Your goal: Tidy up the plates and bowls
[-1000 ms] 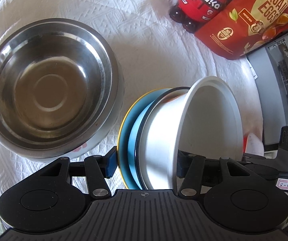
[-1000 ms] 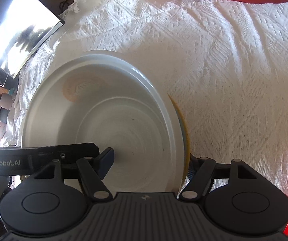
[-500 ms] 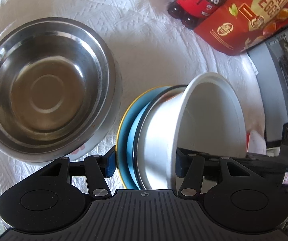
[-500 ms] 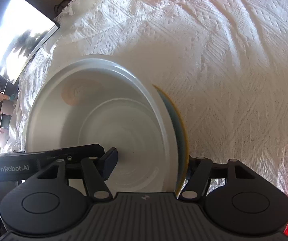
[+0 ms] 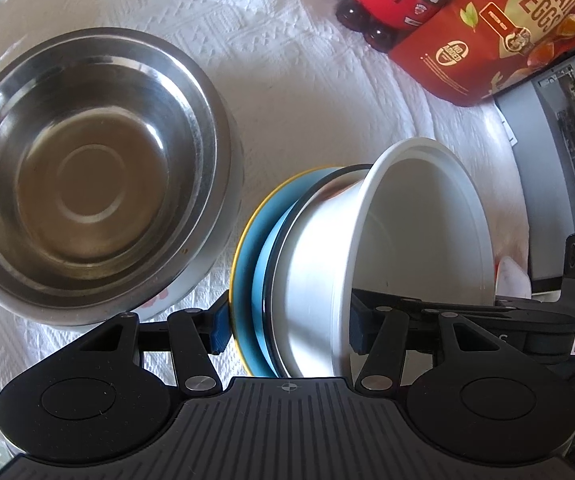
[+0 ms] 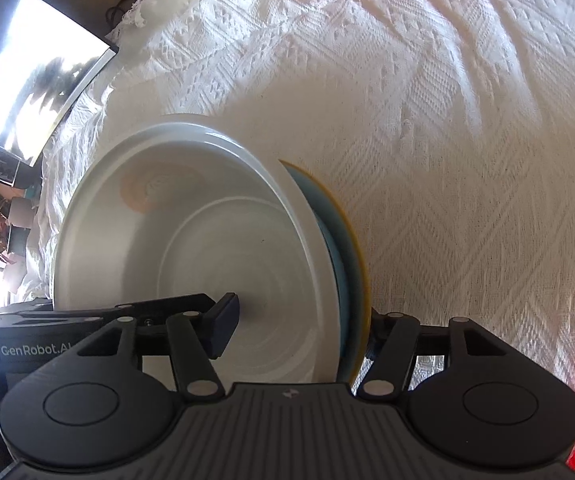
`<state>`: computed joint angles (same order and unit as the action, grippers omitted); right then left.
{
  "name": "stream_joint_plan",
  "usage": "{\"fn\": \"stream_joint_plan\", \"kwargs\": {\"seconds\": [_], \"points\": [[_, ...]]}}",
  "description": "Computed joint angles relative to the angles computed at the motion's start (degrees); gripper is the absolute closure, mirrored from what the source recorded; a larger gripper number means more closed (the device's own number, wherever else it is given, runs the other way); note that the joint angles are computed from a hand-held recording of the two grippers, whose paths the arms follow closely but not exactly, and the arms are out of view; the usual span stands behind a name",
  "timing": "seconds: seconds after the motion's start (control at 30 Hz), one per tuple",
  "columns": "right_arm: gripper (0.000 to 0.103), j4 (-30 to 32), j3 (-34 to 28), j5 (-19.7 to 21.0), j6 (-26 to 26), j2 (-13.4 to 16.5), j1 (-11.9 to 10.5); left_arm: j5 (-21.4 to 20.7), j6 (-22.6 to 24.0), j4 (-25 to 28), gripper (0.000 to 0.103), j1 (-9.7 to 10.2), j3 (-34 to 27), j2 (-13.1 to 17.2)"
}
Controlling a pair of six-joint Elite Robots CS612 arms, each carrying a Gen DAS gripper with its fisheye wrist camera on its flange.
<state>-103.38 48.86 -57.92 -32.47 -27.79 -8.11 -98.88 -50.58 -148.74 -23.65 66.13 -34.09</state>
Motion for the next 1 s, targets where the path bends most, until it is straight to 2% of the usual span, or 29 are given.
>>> {"fn": "stream_joint_plan", "kwargs": {"seconds": [0.4, 0.6, 0.87, 1.0], "points": [[0.042, -0.31, -0.86, -0.79, 0.83, -0.78, -0.03, -1.12, 1.66, -0.55, 0.045, 0.36, -1.17, -0.63], [0.042, -0.71, -2.04, -0.6, 0.9, -1.97, 0.31, -0.25, 3.23, -2.32, 0.045, 1.33, -1.34, -2.06], [0.042, -2.54, -2.87, 2.13, -1.81, -3.03, 2.48, 4.12, 2.49, -5.7, 0.045, 3.11, 3.29, -5.71], [0.042, 0.12, -4.76, 2.71, -3.52, -2.03, 4.39, 5.7, 0.45, -6.17, 0.045, 4.21, 6.71, -7.38]]}}
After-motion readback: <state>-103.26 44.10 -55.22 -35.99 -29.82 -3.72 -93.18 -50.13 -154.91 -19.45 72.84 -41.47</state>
